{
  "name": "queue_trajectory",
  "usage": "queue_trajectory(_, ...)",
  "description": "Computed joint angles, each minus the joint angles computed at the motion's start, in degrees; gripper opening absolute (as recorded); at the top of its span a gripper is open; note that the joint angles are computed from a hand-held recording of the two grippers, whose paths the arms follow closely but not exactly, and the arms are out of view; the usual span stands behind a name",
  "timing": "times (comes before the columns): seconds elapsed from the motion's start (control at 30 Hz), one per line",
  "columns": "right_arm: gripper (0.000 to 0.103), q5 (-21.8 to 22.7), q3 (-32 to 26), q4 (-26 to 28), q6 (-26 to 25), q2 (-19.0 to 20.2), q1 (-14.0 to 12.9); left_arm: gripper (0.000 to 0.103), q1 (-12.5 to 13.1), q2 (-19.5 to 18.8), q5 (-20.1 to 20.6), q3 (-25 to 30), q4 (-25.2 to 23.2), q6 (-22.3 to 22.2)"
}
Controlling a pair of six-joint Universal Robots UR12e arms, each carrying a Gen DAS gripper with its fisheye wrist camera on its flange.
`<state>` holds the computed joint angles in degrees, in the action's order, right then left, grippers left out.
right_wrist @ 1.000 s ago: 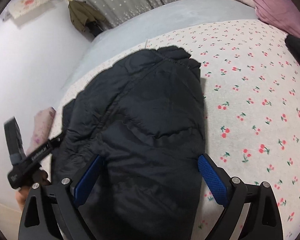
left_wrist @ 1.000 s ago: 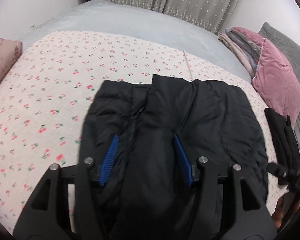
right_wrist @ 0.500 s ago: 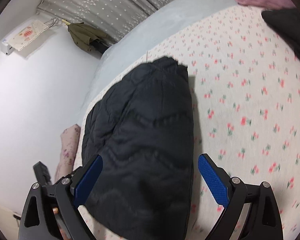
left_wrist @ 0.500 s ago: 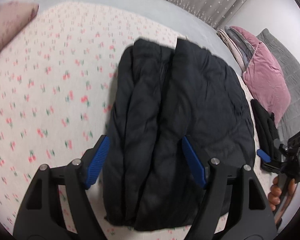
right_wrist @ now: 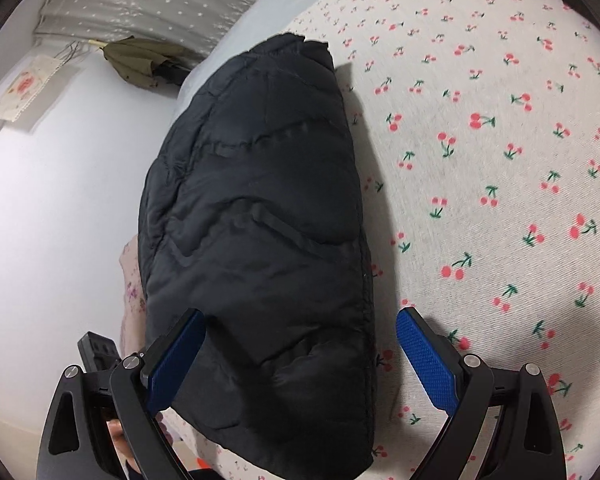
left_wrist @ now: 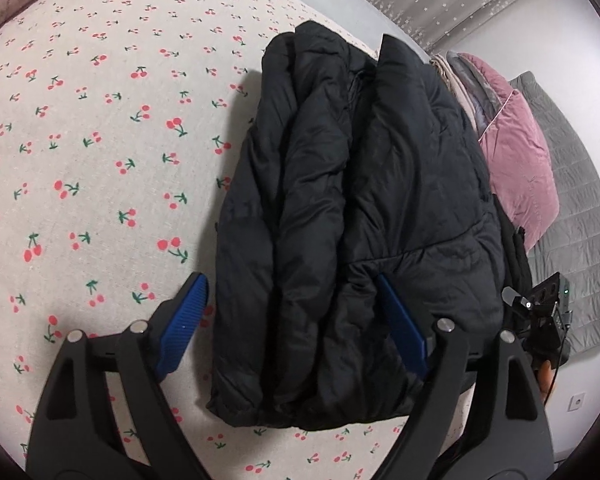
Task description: Fold large clothes
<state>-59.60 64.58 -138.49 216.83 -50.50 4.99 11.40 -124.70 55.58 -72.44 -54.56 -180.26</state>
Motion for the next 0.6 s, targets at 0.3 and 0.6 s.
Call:
queue_trajectory(0.3,0.098,0.4,-0.9,1.8,-0.7,0.9,0.5,0.086,-0.8,-0.3,1.9,0.5,0.3,0.2)
queue_trajectory(0.6,0.098,0.8,-1.1,1.1,-0.8,1.5,0.8,0.086,-3.9,1.0,12.5,-1.3,8.4,1.8)
